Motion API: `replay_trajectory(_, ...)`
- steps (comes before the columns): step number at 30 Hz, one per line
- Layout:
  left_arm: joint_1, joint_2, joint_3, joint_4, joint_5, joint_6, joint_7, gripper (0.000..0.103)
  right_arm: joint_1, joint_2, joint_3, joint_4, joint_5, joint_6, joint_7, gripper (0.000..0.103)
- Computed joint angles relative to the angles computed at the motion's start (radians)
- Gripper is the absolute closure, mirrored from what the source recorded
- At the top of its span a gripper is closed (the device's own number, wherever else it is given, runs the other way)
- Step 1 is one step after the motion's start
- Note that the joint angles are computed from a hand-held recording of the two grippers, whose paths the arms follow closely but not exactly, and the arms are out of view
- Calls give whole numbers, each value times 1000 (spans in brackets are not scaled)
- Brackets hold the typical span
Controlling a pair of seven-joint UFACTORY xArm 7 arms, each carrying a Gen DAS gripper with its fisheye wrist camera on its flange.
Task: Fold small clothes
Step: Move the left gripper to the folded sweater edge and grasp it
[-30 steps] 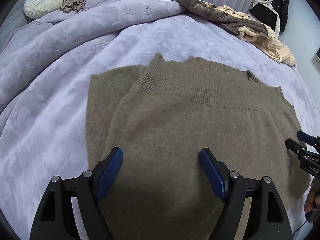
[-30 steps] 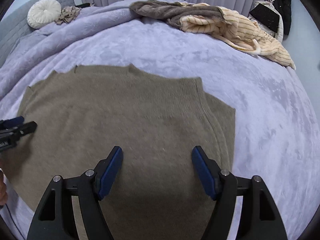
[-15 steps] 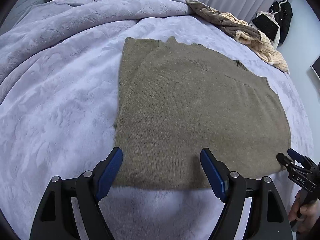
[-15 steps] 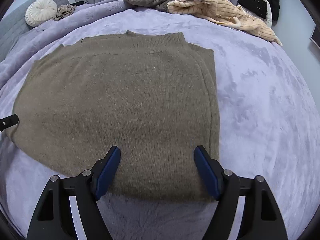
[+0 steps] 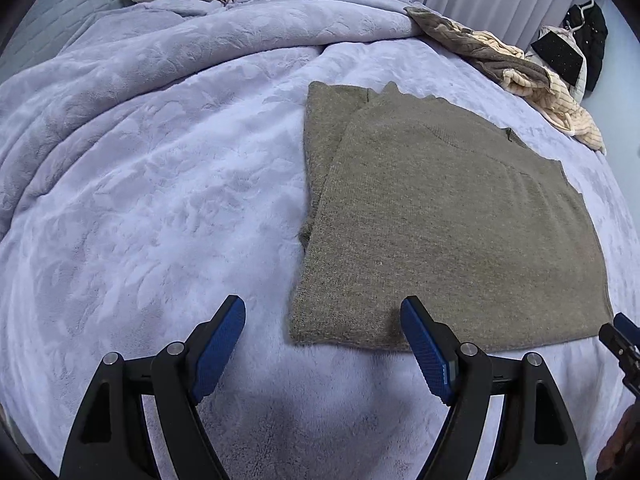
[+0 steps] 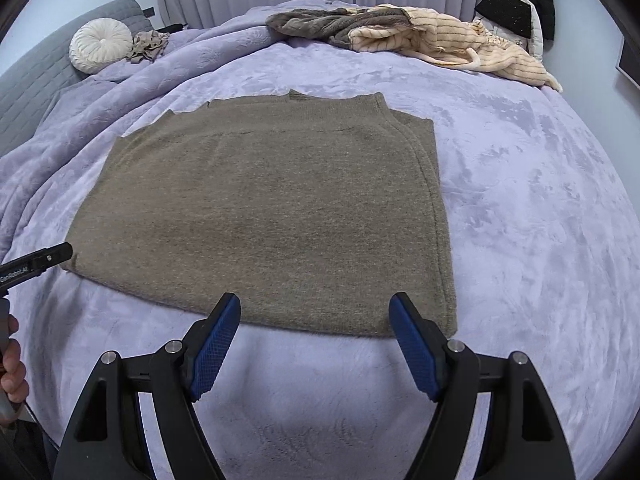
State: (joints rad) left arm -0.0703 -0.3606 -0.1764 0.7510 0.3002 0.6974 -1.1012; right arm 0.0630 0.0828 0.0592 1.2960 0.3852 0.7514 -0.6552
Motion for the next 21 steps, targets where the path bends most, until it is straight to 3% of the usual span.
replay_trajectory(6,-77,17,161,-144,-320,-305,239,22,32,-23,18,-15,-26,-6,-4,23)
replay_trajectory(8,-112,17,200,-175,-421,-395,335,11,45,-15,23,-2,-34,2,3,23)
replay_trajectory(9,-166,24,249,-184,-511,-443,421,3,52,-6,27,11,-41,8,12,23)
replay_trajectory(10,-206,34,280,-187,-580,-483,480,2,59,4,31,25,-45,17,20,23)
replay_trajectory(12,-256,66,319,-168,-671,-510,584,2,74,30,40,59,-59,29,39,23)
replay_trajectory(14,-258,90,323,-142,-716,-503,638,2,92,65,51,104,-82,37,66,23)
replay_trajectory(19,-389,140,443,-86,-1030,-541,938,3,129,201,80,305,-98,128,136,23)
replay_trajectory(20,-397,141,448,-83,-1072,-550,977,6,140,233,84,351,-111,147,152,23)
replay_trajectory(21,-399,144,446,-81,-1102,-560,1006,15,157,275,87,412,-133,170,176,23)
